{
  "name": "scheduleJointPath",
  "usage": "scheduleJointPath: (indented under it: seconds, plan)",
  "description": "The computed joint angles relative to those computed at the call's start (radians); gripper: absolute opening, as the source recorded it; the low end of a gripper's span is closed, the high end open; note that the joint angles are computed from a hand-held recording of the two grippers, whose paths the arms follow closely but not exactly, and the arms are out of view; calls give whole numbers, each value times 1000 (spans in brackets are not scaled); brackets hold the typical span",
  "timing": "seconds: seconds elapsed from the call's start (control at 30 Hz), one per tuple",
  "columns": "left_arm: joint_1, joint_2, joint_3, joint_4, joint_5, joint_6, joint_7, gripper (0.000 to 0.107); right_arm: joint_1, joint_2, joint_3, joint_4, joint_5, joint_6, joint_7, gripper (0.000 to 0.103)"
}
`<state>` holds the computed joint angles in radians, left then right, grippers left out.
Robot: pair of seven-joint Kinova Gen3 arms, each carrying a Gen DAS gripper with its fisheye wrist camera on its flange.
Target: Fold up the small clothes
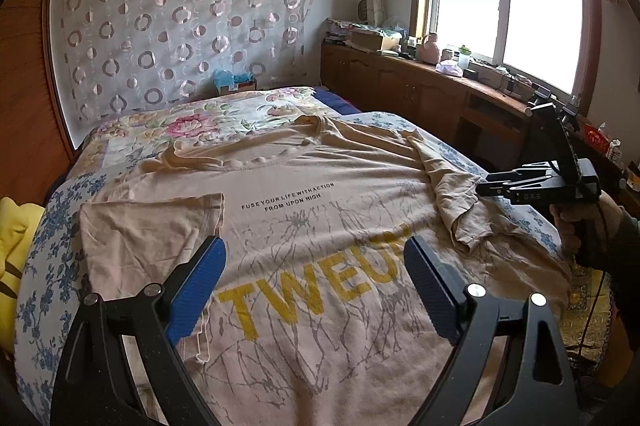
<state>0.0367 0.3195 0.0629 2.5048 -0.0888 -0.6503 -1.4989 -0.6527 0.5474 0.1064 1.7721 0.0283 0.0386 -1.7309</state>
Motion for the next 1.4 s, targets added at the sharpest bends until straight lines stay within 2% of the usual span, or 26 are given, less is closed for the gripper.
scheduleJointPath:
  seconds: [0.1, 0.3, 0.37, 0.43, 0.47, 0.5, 0.53, 0.6, 0.73, 0.9, 1.03, 1.2, 1.3, 1.37, 1.4]
  plan:
    - [-5, 2, 0, 2, -5, -3, 5, 91, -2, 13, 7, -10, 2, -5, 5, 40]
    - [-9, 10, -2, 7, -7, -15, 10, 91, -78, -9, 84, 9, 7, 2, -4, 40]
    - [-13, 10, -1, 11, -12, -17, 13, 91, -69, -13, 74, 22, 13, -10, 2, 39]
    - [-13, 10, -2, 11, -12, -17, 13, 91, -23, -19, 14, 24, 26, -12, 27, 21]
    - [-13, 10, -2, 11, -12, -17, 13, 91, -7, -18, -7, 18, 30, -4, 39, 16]
    - [-13, 10, -2, 12, -13, -18, 13, 91, -9, -18, -10, 8, 33, 16, 54, 8]
    - [-13, 10, -2, 11, -13, -17, 13, 91, -30, -17, 5, -6, 52, 42, 53, 4]
    - [-13, 10, -2, 12, -12, -19, 13, 91, -74, -19, 47, -19, 63, 62, 51, 4]
    - [-26, 18, -4, 20, -22, -36, 20, 91, -61, -34, 10, -46, 88, 59, 60, 4]
    - [-47, 25, -4, 33, -38, -59, 37, 91, 19, -31, -140, -133, 101, 96, 128, 4]
    - [-54, 27, -7, 33, -41, -62, 43, 91, 45, 24, -215, -269, 94, 194, 181, 4]
    - [-64, 28, -7, 36, -50, -62, 54, 91, 86, 92, -291, -402, 54, 273, 257, 4]
    - [-64, 27, -8, 36, -51, -61, 54, 91, 78, 104, -276, -422, 34, 268, 268, 5]
    - [-66, 27, -8, 37, -53, -63, 56, 91, 80, 105, -265, -417, 27, 264, 271, 24]
    - [-66, 28, -8, 36, -53, -64, 56, 91, 82, 104, -264, -414, 21, 261, 270, 40]
